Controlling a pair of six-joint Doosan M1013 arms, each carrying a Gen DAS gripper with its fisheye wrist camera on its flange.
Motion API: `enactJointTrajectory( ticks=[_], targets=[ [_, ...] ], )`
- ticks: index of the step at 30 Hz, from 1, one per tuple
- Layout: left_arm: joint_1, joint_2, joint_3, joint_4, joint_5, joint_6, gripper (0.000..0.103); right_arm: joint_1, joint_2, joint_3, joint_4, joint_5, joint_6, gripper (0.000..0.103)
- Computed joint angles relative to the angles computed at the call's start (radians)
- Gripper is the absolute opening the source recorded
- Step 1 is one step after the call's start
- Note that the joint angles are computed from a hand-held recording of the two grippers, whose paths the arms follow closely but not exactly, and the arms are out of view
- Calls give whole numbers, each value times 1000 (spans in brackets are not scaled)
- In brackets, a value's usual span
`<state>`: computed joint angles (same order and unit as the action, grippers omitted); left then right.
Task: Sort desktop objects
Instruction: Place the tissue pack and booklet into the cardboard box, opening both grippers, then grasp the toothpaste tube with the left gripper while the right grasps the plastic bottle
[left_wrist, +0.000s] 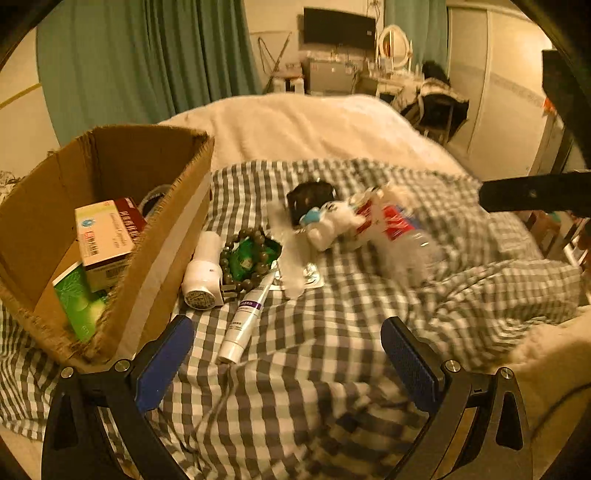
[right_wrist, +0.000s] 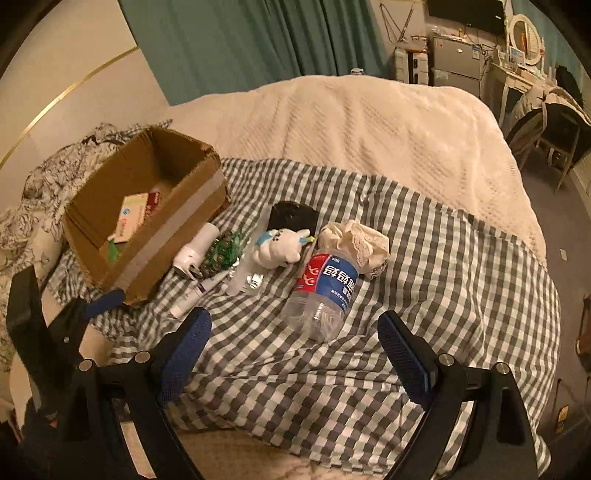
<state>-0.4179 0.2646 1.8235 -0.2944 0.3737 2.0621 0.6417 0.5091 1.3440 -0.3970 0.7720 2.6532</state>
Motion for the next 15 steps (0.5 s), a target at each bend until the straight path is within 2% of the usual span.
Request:
enactJointTrajectory(
  ticks=[2, 5, 8, 10, 15],
  targets=[
    [-5, 21, -13, 38, 3, -22, 103, -10, 9, 2, 46, -2, -31, 92],
    [-6, 52, -35, 13, 24, 8, 103, -24, 27, -10, 92, 9, -69, 92],
    [-4, 79, -53, 65, 32, -57, 103, -26, 50, -36, 74, 38, -72, 92],
    [9, 101, -71, 41, 57, -57, 102, -29, 61, -42, 70, 45, -56, 92],
    [57, 153, -125, -86, 160, -4, 90, -53, 91, -57, 175, 50, -81, 92]
  ],
)
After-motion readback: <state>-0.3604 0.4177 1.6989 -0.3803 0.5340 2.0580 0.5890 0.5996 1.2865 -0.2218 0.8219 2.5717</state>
